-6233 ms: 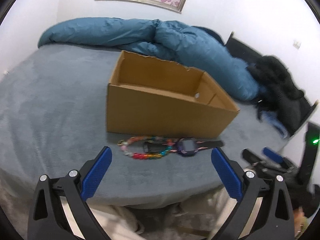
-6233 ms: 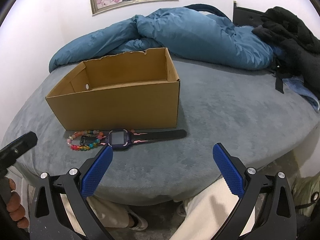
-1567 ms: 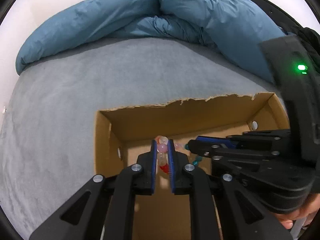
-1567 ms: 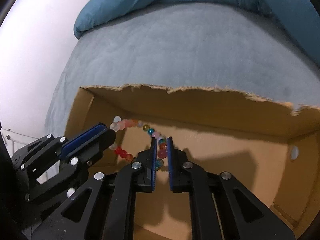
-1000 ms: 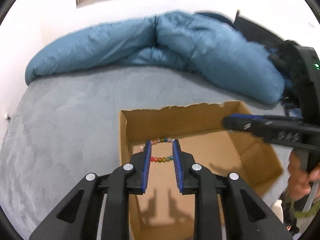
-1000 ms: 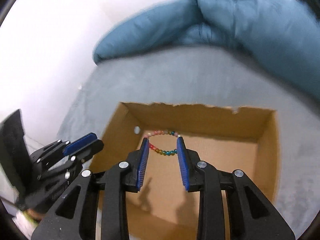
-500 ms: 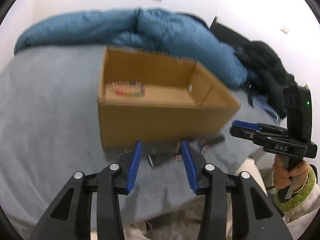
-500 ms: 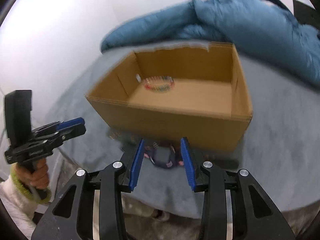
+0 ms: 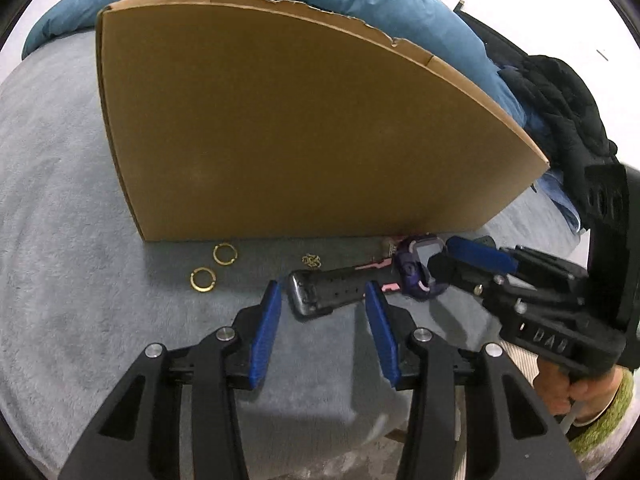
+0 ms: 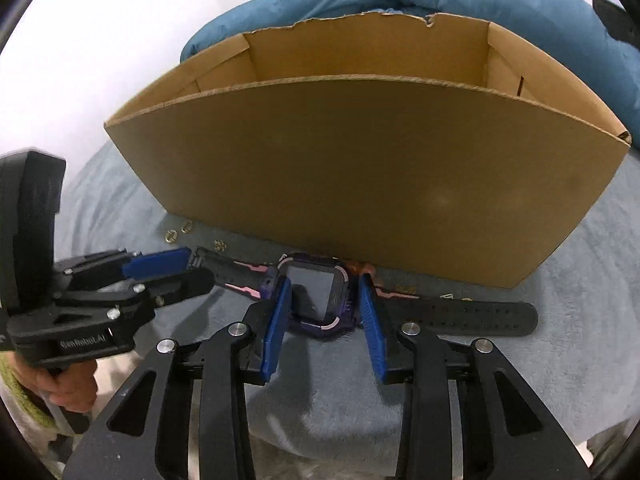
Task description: Organize jewelry
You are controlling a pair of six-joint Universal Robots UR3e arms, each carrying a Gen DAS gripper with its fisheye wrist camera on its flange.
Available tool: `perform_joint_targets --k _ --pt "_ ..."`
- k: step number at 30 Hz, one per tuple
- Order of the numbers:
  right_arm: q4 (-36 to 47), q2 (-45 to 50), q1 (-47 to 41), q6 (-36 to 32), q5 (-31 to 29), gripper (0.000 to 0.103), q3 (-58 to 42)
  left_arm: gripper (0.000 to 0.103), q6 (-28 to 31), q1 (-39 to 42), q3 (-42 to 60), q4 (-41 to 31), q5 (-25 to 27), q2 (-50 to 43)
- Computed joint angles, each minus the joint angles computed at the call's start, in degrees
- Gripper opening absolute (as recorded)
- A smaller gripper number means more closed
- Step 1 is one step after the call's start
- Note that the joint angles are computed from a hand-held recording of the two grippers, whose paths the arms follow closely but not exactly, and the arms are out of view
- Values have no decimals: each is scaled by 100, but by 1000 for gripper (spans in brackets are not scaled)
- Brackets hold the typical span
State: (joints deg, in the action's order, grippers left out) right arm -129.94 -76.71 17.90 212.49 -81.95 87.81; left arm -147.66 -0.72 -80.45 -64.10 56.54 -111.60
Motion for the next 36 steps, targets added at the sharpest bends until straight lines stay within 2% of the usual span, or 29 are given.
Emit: perform_joint_targets --k 7,12,14,16,21,25,29,33,36 --pt "-295 -114 -38 36 69 32 341 41 -253 180 -192 -10 -301 91" --pt "-365 -157 -27 14 42 31 428 28 2 294 -263 -213 -712 279" --pt "-404 -139 1 44 18 31 436 21 -107 243 -430 90 -555 372" --pt "-452 -117 22 58 -3 31 448 8 -243 214 -509 375 -342 367" --pt "-432 -305 14 117 -67 29 546 6 -328 36 -622 746 59 427" --pt "-479 -1231 -204 279 -109 33 1288 6 -284 -113 -842 1124 297 544" --pt "13 -2359 -626 541 -162 34 2118 6 -299 -178 -873 1241 452 507" --pt "310 -2917 -1062 638 -108 36 2601 6 -352 -238 -803 1254 536 440" --pt "100 -3065 -1391 637 109 40 2946 6 -341 -274 -768 1256 608 413"
